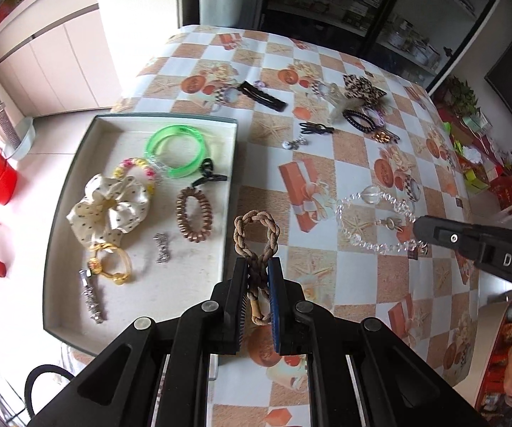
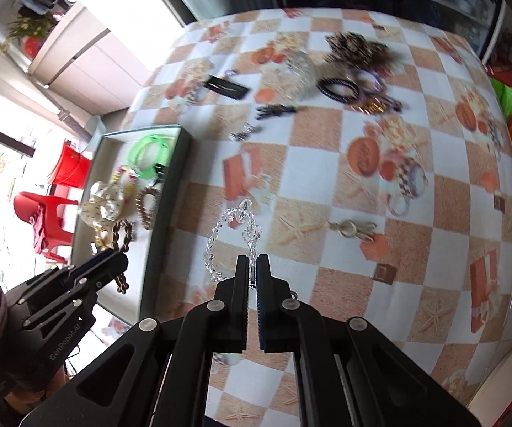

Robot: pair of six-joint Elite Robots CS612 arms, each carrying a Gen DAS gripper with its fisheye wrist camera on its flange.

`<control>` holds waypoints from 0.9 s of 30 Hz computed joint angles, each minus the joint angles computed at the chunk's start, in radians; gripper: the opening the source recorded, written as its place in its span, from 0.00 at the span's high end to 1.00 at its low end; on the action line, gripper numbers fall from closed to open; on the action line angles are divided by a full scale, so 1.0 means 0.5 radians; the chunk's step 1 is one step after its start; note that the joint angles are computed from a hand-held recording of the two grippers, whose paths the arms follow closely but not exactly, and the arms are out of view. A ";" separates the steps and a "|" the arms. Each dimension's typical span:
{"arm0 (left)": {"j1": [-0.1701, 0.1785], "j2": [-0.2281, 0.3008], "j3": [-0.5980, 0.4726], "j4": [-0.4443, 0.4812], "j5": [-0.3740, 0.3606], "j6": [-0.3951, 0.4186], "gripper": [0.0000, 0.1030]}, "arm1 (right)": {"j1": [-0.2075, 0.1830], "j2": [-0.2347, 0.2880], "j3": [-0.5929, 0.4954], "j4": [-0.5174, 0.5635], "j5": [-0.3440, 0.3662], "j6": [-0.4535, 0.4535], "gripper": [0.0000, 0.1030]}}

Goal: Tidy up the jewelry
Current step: 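Carry braided bracelet with left tool into tray while right tool carries crystal bracelet there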

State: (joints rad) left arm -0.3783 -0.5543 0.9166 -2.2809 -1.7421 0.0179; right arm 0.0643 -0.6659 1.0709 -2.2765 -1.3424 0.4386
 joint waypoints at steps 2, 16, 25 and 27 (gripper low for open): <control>0.017 -0.008 0.012 -0.013 0.013 -0.031 0.86 | 0.012 0.024 -0.058 0.020 0.008 -0.030 0.96; 0.140 -0.032 0.096 0.010 0.101 -0.215 0.86 | 0.129 0.300 -0.606 0.323 0.166 -0.300 0.96; 0.174 0.033 0.068 0.130 0.095 -0.235 0.86 | 0.197 0.520 -0.960 0.678 0.244 -0.464 0.96; 0.176 0.053 0.053 0.154 0.105 -0.230 0.86 | 0.211 0.570 -1.042 0.774 0.244 -0.516 0.96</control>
State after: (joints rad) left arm -0.2905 -0.5280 0.9432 -2.2039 -1.6898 -0.0973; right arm 0.1697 -0.3808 0.5498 -1.8894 -1.2204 0.1807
